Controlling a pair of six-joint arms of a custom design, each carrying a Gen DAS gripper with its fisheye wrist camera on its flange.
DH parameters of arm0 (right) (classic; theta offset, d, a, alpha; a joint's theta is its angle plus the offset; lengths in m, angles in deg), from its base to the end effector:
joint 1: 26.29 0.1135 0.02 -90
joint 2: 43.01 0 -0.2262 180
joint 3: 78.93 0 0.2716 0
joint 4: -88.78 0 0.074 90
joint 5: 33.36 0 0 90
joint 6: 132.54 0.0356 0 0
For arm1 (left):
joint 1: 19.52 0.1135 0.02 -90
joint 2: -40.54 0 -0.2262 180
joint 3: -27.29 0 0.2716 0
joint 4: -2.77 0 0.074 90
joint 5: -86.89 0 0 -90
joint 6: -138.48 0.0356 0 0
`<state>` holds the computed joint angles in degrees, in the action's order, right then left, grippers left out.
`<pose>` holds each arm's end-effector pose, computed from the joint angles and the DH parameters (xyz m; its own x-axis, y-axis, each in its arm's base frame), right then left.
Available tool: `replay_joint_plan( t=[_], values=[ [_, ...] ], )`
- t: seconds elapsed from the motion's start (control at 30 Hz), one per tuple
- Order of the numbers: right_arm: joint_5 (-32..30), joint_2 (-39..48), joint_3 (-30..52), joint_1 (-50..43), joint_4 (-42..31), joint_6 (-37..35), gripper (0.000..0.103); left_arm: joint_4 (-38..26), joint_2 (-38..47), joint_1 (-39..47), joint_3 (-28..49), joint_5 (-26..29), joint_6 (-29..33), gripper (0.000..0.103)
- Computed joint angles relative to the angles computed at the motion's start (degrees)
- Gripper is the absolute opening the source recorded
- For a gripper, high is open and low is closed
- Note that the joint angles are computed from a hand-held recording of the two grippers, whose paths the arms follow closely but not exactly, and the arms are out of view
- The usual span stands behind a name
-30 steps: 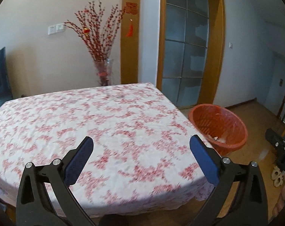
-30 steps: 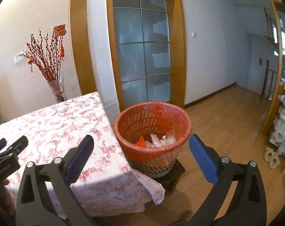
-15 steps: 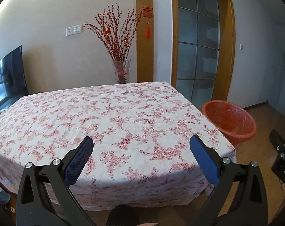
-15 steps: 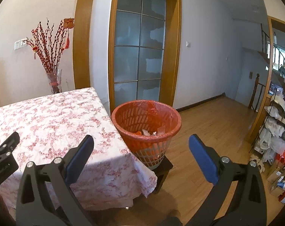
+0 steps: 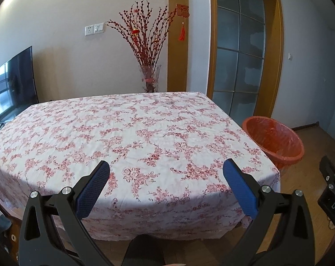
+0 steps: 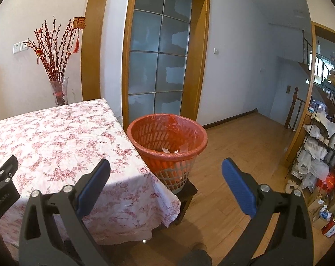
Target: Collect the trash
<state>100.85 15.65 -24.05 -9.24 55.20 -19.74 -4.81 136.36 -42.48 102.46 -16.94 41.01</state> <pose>0.2486 0.0503 0.2284 -0.4109 0.1645 -0.8967 0.5195 0.8505 -0.0821 0.3649 -0.1454 0.1914 -0.4559 0.0560 -0.8883 0.1267 0.9919 -0.0024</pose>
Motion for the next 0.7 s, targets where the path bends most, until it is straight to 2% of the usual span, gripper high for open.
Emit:
replay_joint_plan(
  t=[0.7],
  values=[
    [0.18, 0.13, -0.02, 0.42, -0.99, 0.98, 0.098, 1.48, -2.11, -0.89, -2.35, -1.55, 0.0, 0.1]
  ],
)
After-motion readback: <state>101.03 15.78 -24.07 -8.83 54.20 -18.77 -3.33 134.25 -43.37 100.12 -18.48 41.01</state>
